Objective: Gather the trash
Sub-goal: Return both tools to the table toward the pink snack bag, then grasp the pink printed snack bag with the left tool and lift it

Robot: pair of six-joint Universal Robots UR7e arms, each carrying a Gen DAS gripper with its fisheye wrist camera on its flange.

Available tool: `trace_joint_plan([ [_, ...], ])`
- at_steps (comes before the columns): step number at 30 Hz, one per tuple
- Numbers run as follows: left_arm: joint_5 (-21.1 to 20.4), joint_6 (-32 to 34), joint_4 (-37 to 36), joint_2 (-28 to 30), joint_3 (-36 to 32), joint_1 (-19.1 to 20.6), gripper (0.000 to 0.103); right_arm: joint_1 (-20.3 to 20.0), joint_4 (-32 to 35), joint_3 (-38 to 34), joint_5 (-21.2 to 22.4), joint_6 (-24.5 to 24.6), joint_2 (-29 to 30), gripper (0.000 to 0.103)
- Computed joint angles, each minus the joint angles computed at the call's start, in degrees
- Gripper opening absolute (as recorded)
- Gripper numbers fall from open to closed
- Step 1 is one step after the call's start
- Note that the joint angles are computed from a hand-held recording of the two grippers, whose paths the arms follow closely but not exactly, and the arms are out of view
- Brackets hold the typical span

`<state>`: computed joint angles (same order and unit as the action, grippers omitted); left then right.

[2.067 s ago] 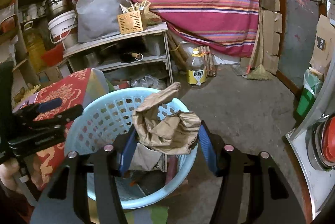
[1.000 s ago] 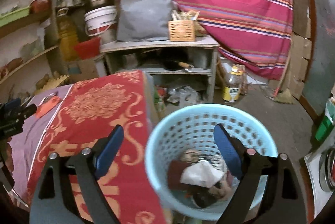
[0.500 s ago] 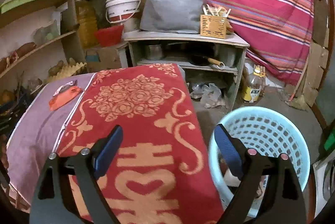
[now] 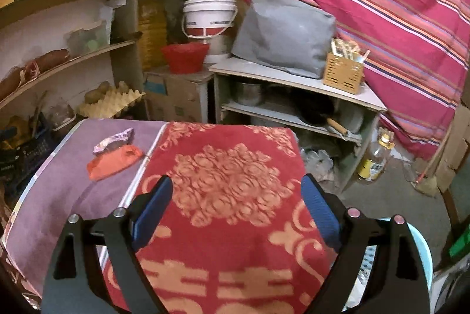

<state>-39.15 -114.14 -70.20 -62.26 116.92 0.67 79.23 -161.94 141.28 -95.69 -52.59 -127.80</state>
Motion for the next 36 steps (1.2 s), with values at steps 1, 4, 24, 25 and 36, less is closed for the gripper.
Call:
trace_joint_plan([
  [1,0.41,-0.07,0.19,-1.04,0.38,0.8,0.097,1.27,-1.46,-0.23,-0.99,1.11,1.82,0.087],
  [4,1.91,0.56,-1.4,-4.04,2.14,3.07,0.097,4.12,-3.44,-1.84,-2.53,5.22,6.86,0.087],
  [24,13.58,31.19,-33.82,2.61,3.92,24.7,0.097,8.37,-21.21,-5.93,-12.26,2.96,35.82,0.087],
  [25,13.67,32.39,-35.34,3.11,4.04,25.31,0.097,7.97,-21.7,-5.82,-12.13,2.32,36.31,0.087],
  [36,11.56,42.37,-44.45,8.05,3.76,28.97,0.09,5.72,-22.32,-5.66,-11.23,0.79,37.53,0.087],
])
